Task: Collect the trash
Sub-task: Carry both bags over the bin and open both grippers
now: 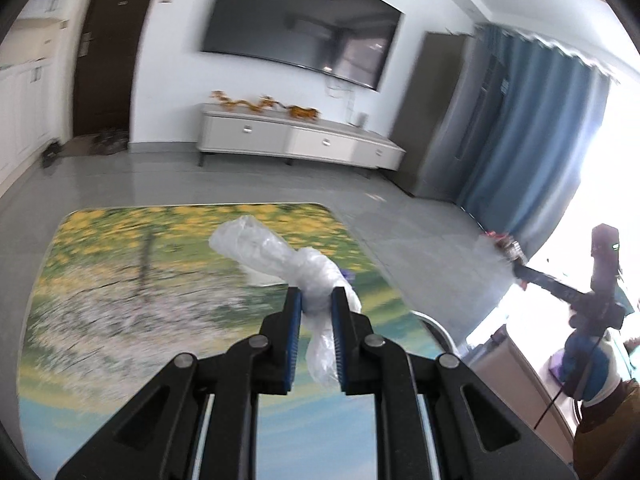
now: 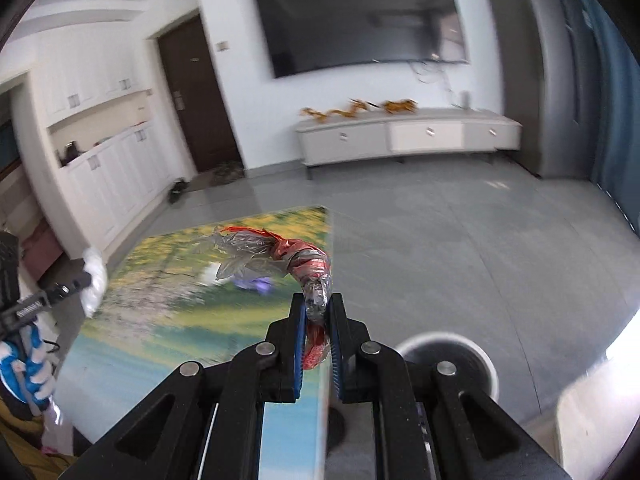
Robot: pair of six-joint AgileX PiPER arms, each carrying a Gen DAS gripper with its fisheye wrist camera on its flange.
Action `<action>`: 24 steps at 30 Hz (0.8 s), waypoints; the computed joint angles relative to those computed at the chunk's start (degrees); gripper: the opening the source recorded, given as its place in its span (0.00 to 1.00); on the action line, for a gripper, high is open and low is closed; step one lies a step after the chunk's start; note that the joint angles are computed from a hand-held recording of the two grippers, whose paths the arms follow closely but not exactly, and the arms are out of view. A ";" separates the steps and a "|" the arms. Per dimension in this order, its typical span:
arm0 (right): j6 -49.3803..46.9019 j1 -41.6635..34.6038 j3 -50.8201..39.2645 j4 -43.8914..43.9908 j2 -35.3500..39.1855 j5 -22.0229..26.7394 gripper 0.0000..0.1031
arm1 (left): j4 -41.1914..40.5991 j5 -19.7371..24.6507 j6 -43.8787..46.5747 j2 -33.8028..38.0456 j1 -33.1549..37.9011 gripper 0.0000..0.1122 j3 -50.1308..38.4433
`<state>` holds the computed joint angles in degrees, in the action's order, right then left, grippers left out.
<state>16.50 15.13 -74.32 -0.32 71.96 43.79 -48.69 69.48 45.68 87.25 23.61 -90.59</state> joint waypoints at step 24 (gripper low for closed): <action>-28.63 -30.92 13.78 25.03 15.44 -6.16 0.13 | 24.12 -3.37 -30.09 35.59 -50.55 0.15 -36.36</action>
